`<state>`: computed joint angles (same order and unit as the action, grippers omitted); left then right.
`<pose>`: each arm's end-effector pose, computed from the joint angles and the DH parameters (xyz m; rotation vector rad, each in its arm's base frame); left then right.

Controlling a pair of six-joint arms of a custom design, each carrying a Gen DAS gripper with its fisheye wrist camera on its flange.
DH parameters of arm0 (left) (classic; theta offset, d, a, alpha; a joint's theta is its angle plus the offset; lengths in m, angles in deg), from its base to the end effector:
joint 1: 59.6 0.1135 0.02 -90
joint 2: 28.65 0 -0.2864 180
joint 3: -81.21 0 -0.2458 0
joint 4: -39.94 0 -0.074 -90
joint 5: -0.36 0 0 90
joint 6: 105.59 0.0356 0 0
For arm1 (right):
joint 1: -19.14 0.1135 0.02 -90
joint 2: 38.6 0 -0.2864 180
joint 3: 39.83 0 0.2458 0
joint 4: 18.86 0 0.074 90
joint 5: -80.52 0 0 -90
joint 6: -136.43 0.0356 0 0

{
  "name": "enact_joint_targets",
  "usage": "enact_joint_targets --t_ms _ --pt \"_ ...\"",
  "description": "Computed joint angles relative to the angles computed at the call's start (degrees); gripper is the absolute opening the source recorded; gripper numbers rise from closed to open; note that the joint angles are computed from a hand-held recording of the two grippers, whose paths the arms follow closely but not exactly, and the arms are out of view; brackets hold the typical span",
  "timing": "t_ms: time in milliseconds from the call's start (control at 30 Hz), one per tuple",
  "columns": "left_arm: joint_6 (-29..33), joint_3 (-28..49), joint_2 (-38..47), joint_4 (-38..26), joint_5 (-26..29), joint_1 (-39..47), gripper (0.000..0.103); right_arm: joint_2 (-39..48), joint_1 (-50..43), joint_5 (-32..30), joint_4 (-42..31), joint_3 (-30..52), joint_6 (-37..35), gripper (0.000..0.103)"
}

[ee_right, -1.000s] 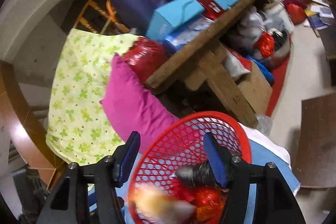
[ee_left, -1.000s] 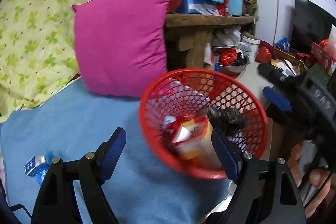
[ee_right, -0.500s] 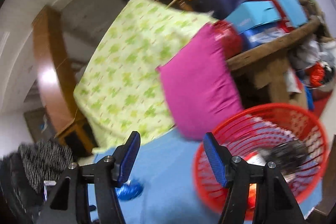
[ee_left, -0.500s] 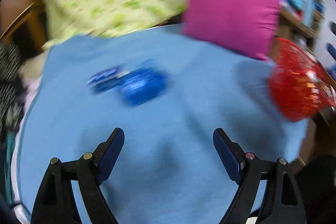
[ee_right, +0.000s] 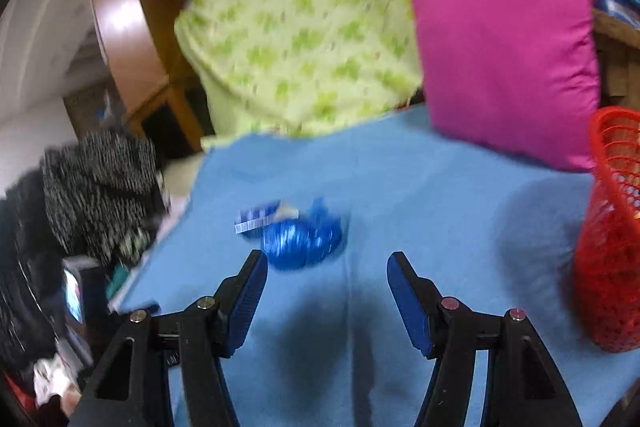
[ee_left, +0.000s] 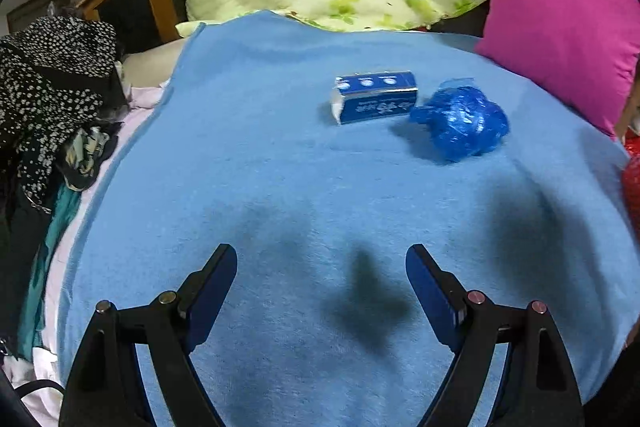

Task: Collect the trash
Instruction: 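Move both tools back toward the blue bag and blue box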

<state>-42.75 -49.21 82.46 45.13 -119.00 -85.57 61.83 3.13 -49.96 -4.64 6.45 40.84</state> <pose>0.2760 -0.1150 0.0772 -0.2140 2.3860 0.2365 0.2883 -0.0587 0.1311 -0.1697 2.1273 0.5777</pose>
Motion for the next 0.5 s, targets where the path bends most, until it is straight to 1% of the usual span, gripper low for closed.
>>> enact_joint_targets --t_ms 100,133,200,267,367,433,500 --pt "-0.3 0.4 0.1 -0.7 -0.8 0.5 0.087 2.2 4.0 5.9 -0.2 0.8 -1.7 0.067" --pt "-0.2 0.1 -0.1 -0.8 -1.2 0.6 0.087 3.6 5.5 8.5 -0.5 1.7 -2.1 0.067" --pt "-0.5 0.9 0.3 -1.8 -2.1 0.7 0.087 5.9 6.9 11.8 -0.8 4.1 -2.2 0.067" --pt "-0.7 1.3 0.7 -2.1 -1.4 1.3 0.087 8.8 8.1 15.3 -1.0 6.8 -2.3 0.067" --pt "-0.8 1.5 1.0 -1.5 -1.9 1.7 0.087 14.2 9.7 22.4 -0.5 12.2 -1.8 0.067" --pt "-0.8 1.2 0.9 -0.9 -1.8 1.8 0.087 19.0 10.1 25.9 -1.2 17.3 -1.8 0.067" --pt "-0.8 1.3 1.2 -0.3 -1.5 2.1 0.087 23.1 10.0 27.8 -2.4 21.9 -1.9 0.067"
